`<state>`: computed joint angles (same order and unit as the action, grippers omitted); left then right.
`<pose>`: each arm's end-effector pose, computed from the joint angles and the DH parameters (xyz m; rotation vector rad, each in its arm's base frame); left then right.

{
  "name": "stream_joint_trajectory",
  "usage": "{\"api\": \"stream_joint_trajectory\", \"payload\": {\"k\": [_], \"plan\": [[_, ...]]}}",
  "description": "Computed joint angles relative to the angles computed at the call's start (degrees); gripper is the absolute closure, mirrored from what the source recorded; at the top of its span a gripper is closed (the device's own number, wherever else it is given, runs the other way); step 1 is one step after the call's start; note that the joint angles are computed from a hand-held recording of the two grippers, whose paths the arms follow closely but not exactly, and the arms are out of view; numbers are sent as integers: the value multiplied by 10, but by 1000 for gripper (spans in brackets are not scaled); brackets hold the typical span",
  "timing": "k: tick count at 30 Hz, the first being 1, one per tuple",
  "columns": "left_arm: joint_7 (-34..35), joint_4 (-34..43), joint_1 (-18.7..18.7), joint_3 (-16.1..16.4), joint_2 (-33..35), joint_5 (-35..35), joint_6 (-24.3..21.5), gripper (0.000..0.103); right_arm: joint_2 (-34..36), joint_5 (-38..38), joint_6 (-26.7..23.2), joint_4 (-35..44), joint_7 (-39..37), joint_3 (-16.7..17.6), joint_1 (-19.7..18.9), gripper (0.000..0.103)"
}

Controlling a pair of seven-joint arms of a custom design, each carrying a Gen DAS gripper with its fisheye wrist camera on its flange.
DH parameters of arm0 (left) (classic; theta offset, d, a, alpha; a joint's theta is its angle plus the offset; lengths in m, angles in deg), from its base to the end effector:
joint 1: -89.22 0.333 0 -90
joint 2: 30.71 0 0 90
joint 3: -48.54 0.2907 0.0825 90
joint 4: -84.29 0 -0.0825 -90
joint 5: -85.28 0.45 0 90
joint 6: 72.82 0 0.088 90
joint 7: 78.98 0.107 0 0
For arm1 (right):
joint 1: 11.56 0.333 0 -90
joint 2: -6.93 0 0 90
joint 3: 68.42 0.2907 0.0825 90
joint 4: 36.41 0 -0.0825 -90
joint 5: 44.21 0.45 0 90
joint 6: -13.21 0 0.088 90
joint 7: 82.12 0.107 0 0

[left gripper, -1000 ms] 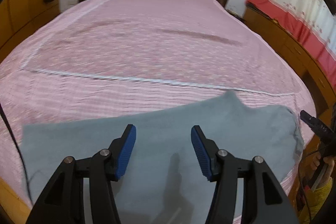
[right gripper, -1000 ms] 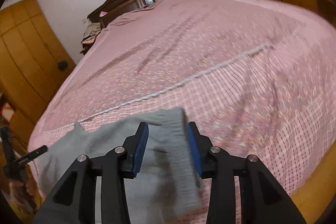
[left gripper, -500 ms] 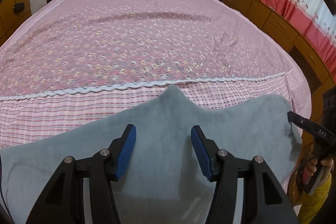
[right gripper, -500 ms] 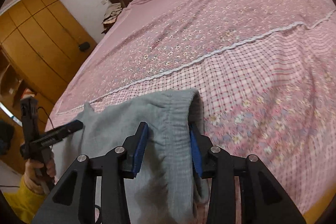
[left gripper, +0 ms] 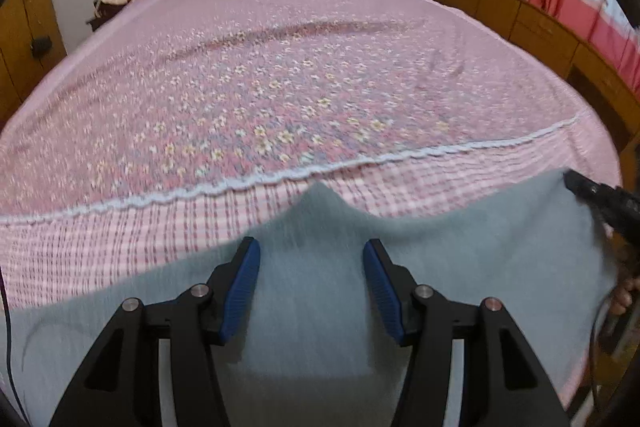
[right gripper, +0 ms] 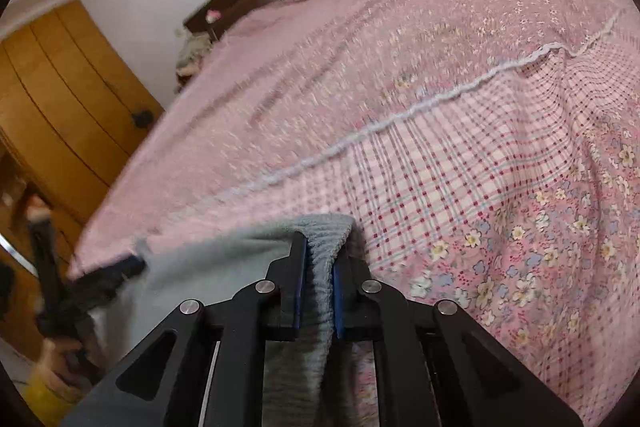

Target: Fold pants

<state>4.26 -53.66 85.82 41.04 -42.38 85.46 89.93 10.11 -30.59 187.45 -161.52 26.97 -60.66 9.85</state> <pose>0.5577 -0.1078 0.3999 -1.8047 1.9570 -0.6830 0.5675 0.2954 0.3919 -1.6129 1.7024 -0.2079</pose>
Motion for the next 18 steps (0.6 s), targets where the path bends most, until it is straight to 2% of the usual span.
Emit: {"api": "stream_joint_trajectory", "payload": {"k": [1, 4, 5, 6, 8, 9, 11, 13, 15, 18], "plan": [[-19, 4, 9, -8, 9, 20, 7, 44, 2, -11, 1, 0, 4, 9, -10, 92], [-97, 13, 42, -32, 30, 116, 36, 40, -5, 55, -6, -1, -53, 11, -7, 88], [-104, 16, 41, -30, 35, 122, 35, 39, -13, 47, -14, -4, -45, 8, -5, 82], [-102, 15, 36, -24, 35, 115, 37, 39, -24, 9, -20, -13, -11, 0, -2, 75], [-90, 12, 27, -14, 32, 100, 42, 39, -48, -45, -24, -28, 28, -4, -1, 74], [-81, 9, 23, -10, 31, 92, 44, 39, -55, -93, -25, -31, 64, -5, -6, 74], [-69, 4, 18, -5, 23, 77, 46, 39, -83, -251, -41, -45, 193, 11, -35, 74], [-71, -4, 18, -6, 10, 73, 43, 39, -104, -328, -46, -52, 245, 23, -47, 74], [-55, -16, 9, 0, -6, 53, 47, 40, -122, -306, -42, -67, 215, 16, -31, 74], [15, -36, -32, 28, -37, -21, 38, 40, -124, -199, -44, -72, 108, -10, 21, 74]]}}
